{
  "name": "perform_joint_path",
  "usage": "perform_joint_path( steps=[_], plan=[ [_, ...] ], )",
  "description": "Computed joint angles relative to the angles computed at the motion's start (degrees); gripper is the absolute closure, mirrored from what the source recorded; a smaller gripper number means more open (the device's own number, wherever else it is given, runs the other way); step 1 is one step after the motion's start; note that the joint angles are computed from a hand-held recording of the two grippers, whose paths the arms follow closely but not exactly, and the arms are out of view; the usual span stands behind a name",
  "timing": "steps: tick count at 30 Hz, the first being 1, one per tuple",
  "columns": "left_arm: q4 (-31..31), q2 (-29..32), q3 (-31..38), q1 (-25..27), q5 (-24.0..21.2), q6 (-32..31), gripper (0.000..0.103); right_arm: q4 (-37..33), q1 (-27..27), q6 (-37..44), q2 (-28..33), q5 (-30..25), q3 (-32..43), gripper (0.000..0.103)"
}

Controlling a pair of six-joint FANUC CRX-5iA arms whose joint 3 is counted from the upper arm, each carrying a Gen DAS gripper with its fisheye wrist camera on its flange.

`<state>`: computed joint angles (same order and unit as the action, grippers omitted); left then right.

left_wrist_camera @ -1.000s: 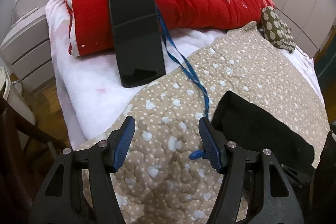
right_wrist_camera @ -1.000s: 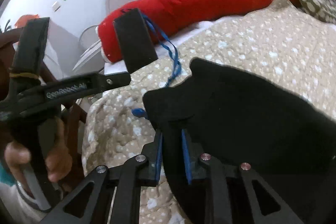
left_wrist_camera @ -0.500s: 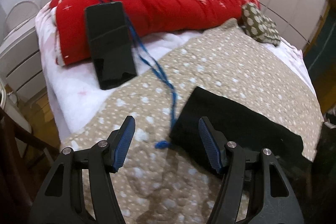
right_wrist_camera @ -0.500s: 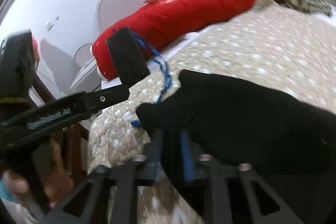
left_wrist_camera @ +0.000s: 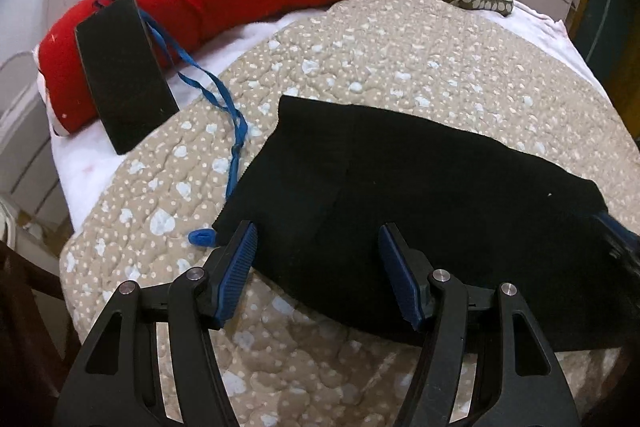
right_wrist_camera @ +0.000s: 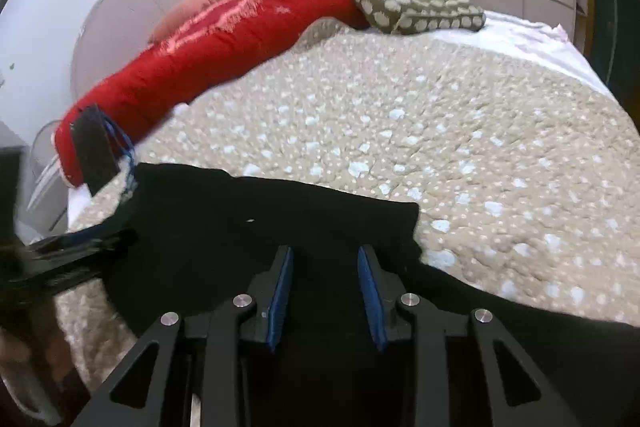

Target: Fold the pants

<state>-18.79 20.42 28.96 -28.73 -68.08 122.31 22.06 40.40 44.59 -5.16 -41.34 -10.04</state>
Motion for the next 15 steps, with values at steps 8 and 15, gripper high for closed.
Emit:
perform_joint_path(
  steps=[8,15],
  plan=[
    [1.0,-1.4,0.0,-1.7,2.3,0.4,0.04,9.8,4.1,-9.1,-10.6,-3.8,-11.5,0.071],
    [2.4,1.0,3.0,-4.3,1.7,-1.8,0.04,16.7,5.0,-19.3,-13.8,-12.3,-17.1,0.07]
  ],
)
